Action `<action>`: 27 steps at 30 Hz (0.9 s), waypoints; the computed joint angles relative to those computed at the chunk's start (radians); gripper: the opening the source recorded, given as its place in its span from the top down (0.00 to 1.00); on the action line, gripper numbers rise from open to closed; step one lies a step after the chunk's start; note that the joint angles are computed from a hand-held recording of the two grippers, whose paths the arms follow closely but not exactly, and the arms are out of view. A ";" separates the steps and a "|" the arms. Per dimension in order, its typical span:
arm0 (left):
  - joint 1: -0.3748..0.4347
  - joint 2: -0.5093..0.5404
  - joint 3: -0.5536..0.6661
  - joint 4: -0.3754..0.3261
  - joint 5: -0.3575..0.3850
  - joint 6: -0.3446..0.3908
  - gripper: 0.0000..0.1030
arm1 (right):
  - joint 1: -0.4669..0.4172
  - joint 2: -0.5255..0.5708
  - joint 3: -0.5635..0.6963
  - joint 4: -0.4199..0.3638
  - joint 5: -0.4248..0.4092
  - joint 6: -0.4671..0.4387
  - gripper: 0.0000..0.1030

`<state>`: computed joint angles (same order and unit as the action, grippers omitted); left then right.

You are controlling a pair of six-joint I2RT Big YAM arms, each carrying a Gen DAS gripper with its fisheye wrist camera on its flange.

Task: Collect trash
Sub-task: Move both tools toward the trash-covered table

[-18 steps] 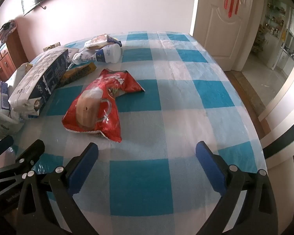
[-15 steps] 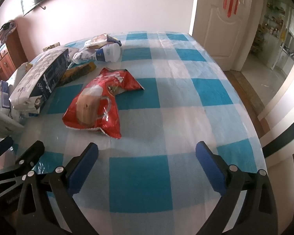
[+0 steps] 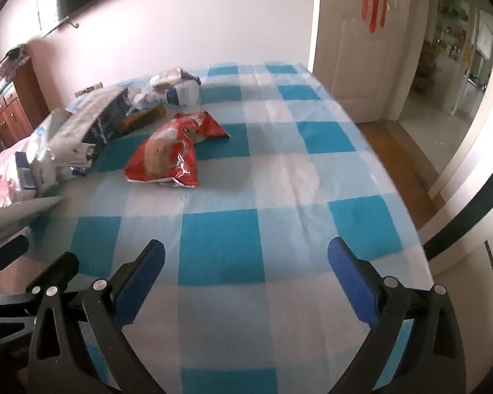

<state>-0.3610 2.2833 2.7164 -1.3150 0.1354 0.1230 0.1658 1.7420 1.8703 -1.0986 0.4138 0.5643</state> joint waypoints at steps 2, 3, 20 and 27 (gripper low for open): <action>0.009 -0.068 -0.107 0.051 0.022 0.007 0.04 | 0.012 -0.025 -0.018 0.008 0.015 0.008 0.05; 0.012 -0.089 -0.131 0.065 0.033 0.010 0.04 | 0.017 -0.034 -0.025 0.014 0.023 0.010 0.05; 0.071 -0.363 -0.481 0.338 0.045 0.008 0.04 | 0.121 -0.138 -0.043 0.092 0.171 -0.013 0.05; 0.095 -0.396 -0.492 0.351 0.039 0.006 0.04 | 0.169 -0.147 -0.027 0.112 0.214 -0.076 0.05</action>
<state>-0.2659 1.8872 2.2240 -0.9640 0.1748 0.1286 0.3346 1.5948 1.8436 -0.9868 0.6281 0.4884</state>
